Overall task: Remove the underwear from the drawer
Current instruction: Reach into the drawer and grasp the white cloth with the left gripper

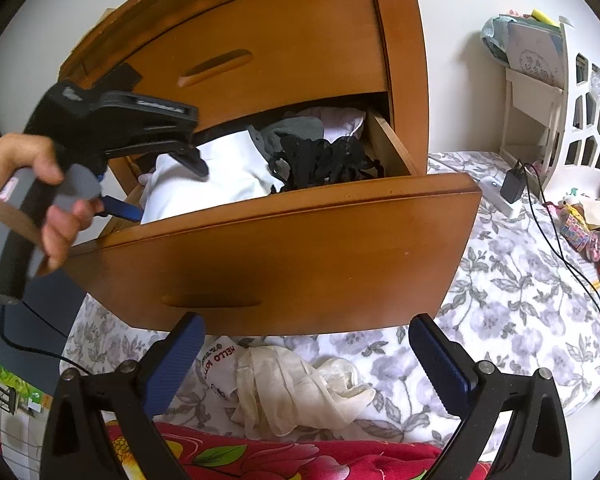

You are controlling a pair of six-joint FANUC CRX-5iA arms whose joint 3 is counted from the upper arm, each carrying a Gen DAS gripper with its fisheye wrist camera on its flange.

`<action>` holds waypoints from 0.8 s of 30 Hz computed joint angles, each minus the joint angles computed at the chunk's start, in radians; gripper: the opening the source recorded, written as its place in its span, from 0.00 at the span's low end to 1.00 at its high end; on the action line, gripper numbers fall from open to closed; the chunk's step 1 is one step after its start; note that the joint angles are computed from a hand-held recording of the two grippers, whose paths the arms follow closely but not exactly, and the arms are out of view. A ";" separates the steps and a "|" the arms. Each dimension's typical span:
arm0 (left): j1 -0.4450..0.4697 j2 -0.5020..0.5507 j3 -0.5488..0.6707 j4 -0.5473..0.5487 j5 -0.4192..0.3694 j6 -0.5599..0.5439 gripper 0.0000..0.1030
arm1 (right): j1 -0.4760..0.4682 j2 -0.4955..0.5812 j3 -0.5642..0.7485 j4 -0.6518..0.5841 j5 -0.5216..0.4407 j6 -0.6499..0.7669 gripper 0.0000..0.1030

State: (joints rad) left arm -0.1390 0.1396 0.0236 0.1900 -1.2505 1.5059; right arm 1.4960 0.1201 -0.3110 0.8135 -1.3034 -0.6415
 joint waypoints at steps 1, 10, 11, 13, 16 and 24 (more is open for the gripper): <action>-0.007 0.005 0.005 -0.008 -0.002 0.009 0.97 | 0.000 -0.001 -0.001 0.001 0.001 0.000 1.00; -0.066 0.037 0.033 -0.078 -0.015 0.062 0.92 | -0.004 -0.006 -0.008 0.001 0.016 -0.005 1.00; -0.069 0.038 0.030 -0.075 -0.012 0.064 0.91 | -0.004 -0.006 -0.009 0.000 0.017 -0.006 1.00; -0.079 0.035 0.016 -0.077 0.003 0.072 0.88 | -0.005 -0.007 -0.010 0.001 0.020 -0.008 1.00; -0.079 0.016 -0.008 -0.071 0.022 0.062 0.82 | -0.005 -0.009 -0.012 0.001 0.023 -0.012 1.00; -0.049 -0.034 -0.075 -0.018 0.087 0.038 0.57 | -0.006 -0.014 -0.020 0.003 0.033 -0.026 1.00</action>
